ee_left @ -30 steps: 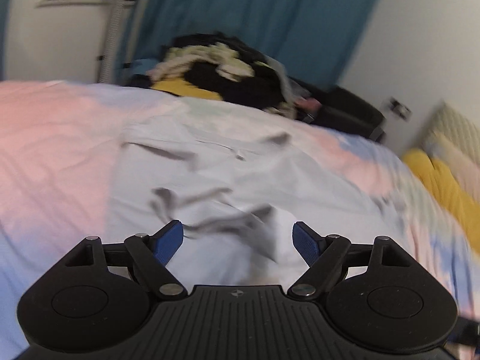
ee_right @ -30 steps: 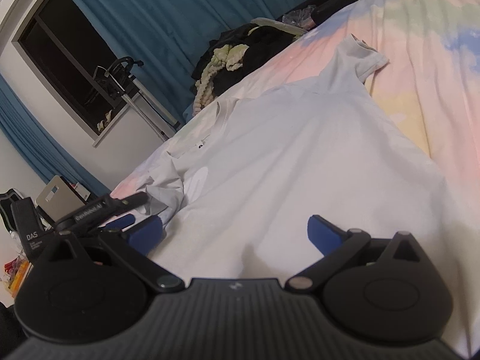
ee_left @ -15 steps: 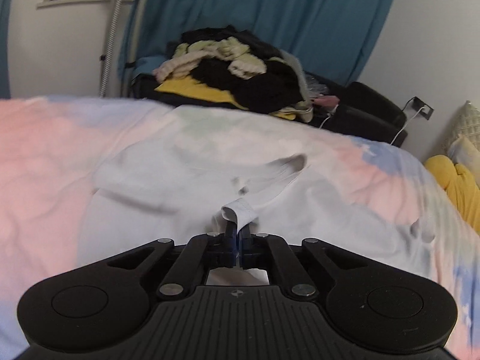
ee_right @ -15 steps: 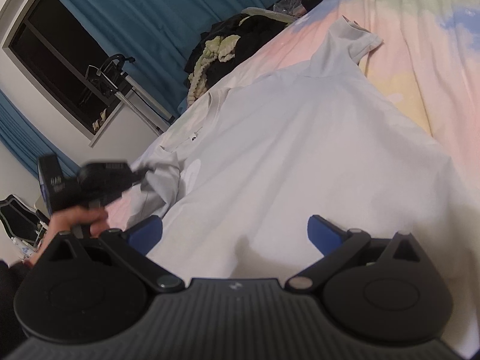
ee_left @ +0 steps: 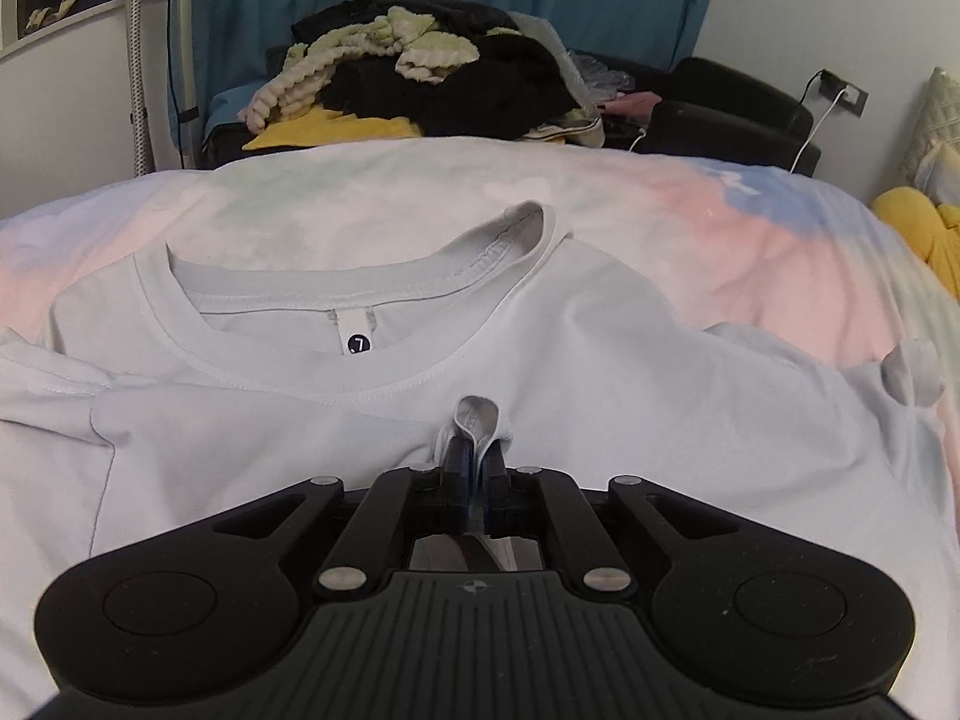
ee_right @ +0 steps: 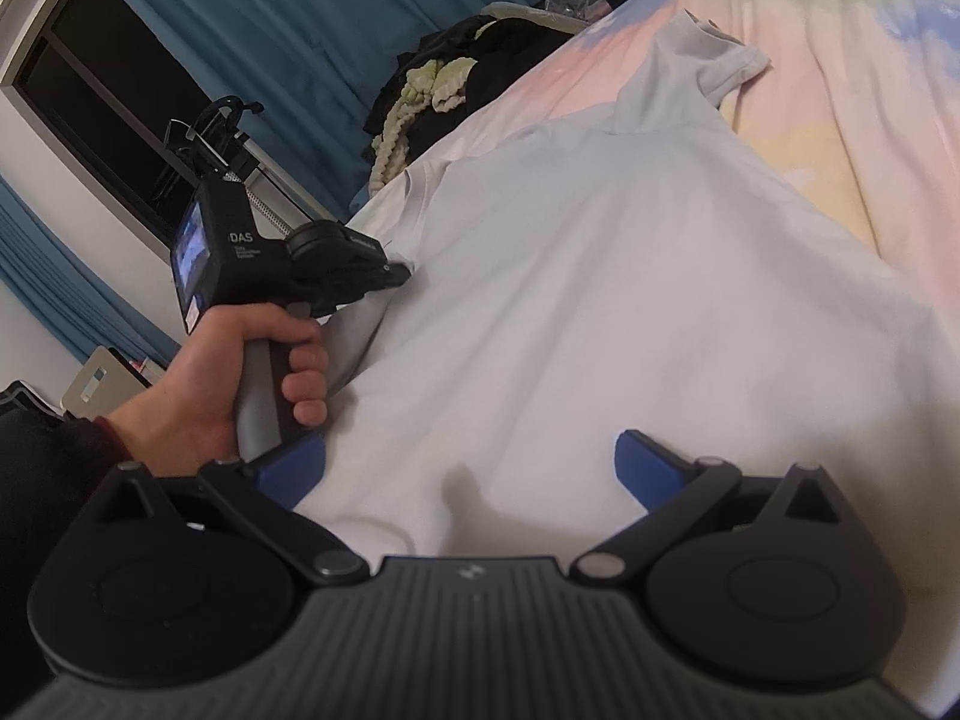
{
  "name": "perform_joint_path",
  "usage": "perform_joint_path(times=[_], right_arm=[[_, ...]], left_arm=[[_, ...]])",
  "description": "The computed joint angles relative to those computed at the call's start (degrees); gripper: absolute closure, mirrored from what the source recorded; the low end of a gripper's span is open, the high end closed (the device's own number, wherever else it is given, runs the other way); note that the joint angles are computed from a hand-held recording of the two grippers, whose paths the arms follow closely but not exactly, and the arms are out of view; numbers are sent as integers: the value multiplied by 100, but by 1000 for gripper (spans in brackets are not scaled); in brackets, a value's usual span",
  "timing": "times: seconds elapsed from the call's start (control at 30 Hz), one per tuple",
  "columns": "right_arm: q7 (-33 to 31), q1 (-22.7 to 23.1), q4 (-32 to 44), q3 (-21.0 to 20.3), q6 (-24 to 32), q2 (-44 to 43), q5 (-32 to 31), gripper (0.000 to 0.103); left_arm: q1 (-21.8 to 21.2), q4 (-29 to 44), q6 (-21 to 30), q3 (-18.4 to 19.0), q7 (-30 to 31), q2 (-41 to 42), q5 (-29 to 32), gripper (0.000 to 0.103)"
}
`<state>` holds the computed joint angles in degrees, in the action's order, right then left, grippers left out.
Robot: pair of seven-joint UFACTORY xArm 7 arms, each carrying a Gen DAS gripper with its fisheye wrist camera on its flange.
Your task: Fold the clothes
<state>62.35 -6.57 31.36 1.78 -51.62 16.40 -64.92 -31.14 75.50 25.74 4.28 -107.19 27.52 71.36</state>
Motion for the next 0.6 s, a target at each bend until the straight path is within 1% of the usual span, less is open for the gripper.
perform_joint_path(times=[0.03, 0.07, 0.1, 0.13, 0.17, 0.23, 0.33, 0.43, 0.53, 0.6], right_arm=[[-48, 8, 5, 3, -8, 11, 25, 0], [-105, 16, -1, 6, -20, 11, 54, 0], [-193, 29, -6, 9, -33, 11, 100, 0], [-293, 45, -22, 12, -38, -4, 147, 0], [-388, 60, -44, 15, -34, -29, 191, 0], [-602, 77, -104, 18, -90, -77, 295, 0], [-1000, 109, -249, 14, -233, -199, 480, 0], [-1353, 139, -393, 7, -410, -316, 639, 0], [-1597, 160, -516, -14, -522, -434, 686, 0], [-1743, 182, -600, -26, -575, -521, 730, 0]], left_arm=[[15, -66, -128, 16, -83, -57, 70, 74], [22, -146, -227, 23, -160, -138, 142, 64], [-18, -223, -214, 31, -255, -239, 254, 45], [-111, -293, -69, 35, -410, -357, 444, 39], [-161, -395, 64, -3, -557, -494, 630, 38], [-119, -681, 110, -167, -693, -829, 764, 38], [-88, -1306, 161, -450, -1077, -1524, 1015, 38], [-37, -2205, 259, -811, -1119, -2437, 856, 38], [-48, -3202, 378, -1208, -453, -3478, -74, 38], [-208, -3876, 499, -1407, 196, -4223, -1075, 38]])
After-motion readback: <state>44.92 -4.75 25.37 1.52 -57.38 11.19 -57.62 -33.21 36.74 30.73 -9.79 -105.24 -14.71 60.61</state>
